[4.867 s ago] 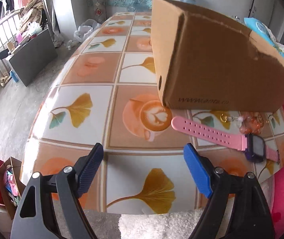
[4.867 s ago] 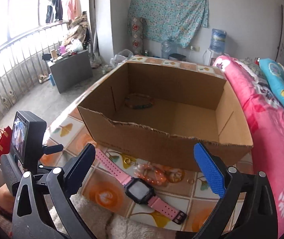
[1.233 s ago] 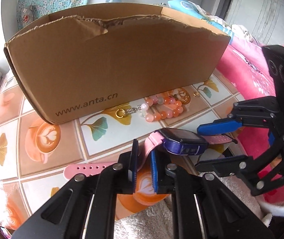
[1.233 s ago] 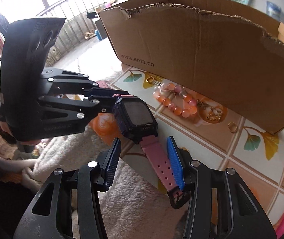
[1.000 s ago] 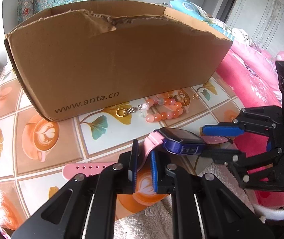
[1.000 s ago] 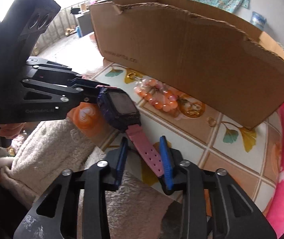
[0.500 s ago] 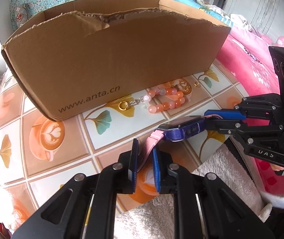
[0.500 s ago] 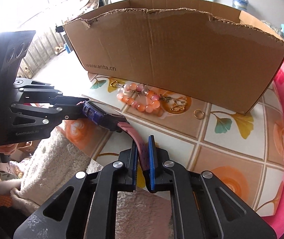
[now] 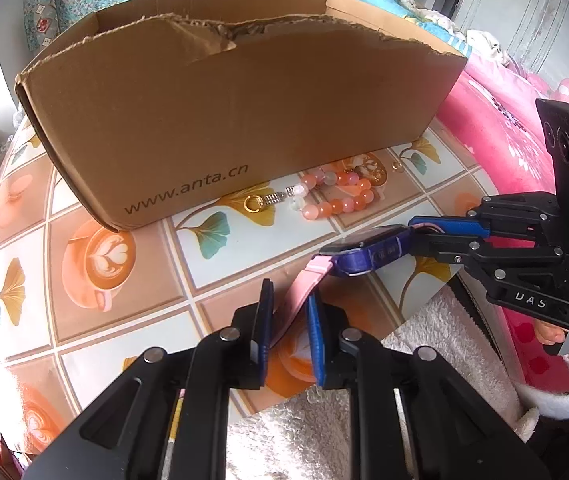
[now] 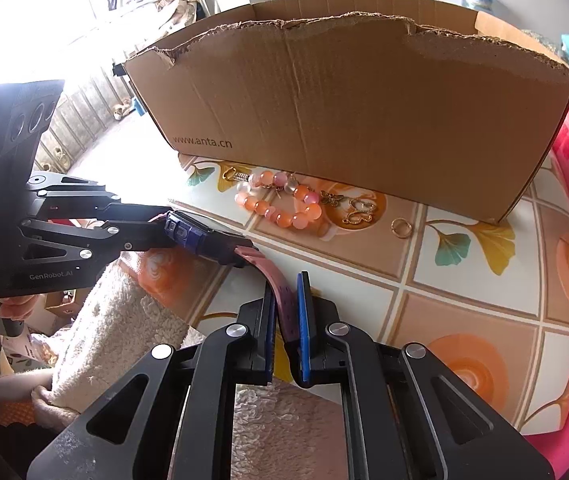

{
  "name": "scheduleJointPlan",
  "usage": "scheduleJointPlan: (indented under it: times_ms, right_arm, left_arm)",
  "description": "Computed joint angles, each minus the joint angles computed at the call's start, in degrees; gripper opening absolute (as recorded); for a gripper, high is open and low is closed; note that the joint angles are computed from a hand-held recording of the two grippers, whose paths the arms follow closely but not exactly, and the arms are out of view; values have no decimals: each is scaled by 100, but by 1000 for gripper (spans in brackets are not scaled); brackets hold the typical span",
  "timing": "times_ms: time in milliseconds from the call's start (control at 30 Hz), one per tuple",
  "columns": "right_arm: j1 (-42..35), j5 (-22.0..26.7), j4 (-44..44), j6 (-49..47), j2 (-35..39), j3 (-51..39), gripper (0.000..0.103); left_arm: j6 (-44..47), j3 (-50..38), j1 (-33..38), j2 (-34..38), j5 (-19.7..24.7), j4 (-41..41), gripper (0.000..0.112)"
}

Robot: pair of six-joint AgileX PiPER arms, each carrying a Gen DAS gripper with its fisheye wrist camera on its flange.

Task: Organize jewelry
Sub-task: 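Lift the smartwatch and carry it over the open box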

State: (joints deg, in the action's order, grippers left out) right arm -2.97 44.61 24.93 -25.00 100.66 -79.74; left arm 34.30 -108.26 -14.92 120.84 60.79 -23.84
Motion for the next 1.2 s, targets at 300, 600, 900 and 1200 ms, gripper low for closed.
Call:
scheduleJointPlan:
  times_ms: [300,600,900,1200]
  right_arm:
    - [133,-227,-154,165,-83,114,3]
    - [195,-421,-240,310,-413,325,3]
    - [159,-448,-273,511,-1224,603,3]
    - [110,-131,-486,608,-1571,-404,3]
  left_arm:
    - [-64,278,-150,-204,-372,145,5]
    - [18,667,-238,-607,-678,92,3]
    - [254,990,-192,-1341,-662,-188,3]
    - [163,-426,-62,-1368,-8,-515,3]
